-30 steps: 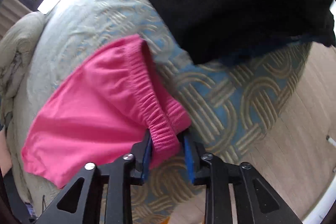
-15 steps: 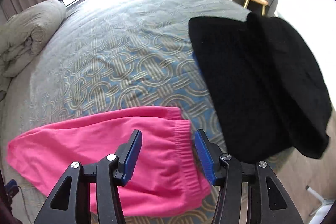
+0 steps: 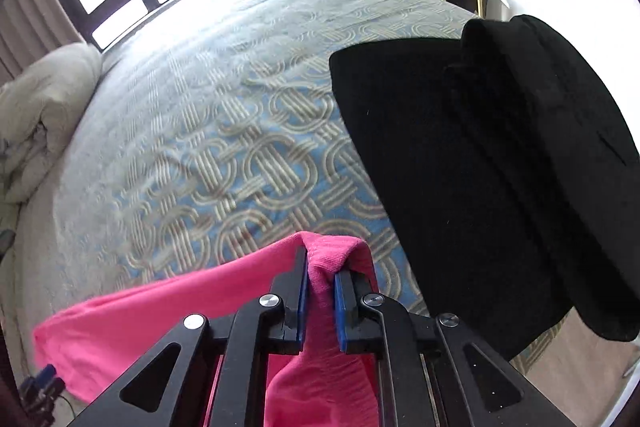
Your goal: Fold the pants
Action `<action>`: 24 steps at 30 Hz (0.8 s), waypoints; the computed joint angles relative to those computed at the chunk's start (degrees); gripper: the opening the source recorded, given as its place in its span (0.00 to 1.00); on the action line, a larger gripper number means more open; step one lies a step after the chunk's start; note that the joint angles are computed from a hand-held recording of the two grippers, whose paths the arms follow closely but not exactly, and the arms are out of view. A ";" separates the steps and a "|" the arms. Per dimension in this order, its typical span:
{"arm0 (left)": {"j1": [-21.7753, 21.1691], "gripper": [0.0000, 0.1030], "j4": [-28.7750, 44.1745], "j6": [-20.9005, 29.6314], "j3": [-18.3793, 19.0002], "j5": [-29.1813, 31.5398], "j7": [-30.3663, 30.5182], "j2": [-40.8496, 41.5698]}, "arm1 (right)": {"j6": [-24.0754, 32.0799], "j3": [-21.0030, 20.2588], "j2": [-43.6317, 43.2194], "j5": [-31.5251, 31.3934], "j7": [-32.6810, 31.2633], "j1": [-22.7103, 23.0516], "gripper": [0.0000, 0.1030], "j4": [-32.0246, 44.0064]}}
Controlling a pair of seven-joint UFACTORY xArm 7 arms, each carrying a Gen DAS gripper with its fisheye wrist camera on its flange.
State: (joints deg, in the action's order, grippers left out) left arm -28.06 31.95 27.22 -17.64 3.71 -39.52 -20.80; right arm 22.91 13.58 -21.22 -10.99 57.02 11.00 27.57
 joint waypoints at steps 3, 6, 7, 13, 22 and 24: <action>0.18 0.52 -1.81 0.25 0.59 -0.71 -0.61 -2.37 | 0.27 -3.12 5.70 2.64 -4.95 1.17 0.14 2.51; 0.58 0.52 -5.70 2.24 1.07 -1.42 -1.93 -8.56 | 5.20 -3.89 13.21 3.28 -10.27 2.43 0.19 6.72; 0.76 0.52 -7.16 3.31 1.18 -1.57 -2.34 -11.06 | 4.77 -3.76 12.61 2.36 -8.89 2.29 0.20 6.03; 5.45 0.64 -19.02 17.42 4.15 -1.40 -5.23 -33.98 | 17.43 1.99 2.73 -7.33 5.29 0.56 0.31 7.97; 30.09 0.64 -33.26 36.01 20.11 2.06 -0.19 -72.05 | 12.41 6.36 19.24 -5.91 -5.08 14.15 0.52 30.11; 37.51 0.64 -34.63 35.35 24.53 3.55 4.22 -73.48 | 11.46 7.22 27.25 -3.94 -9.56 17.82 0.52 37.89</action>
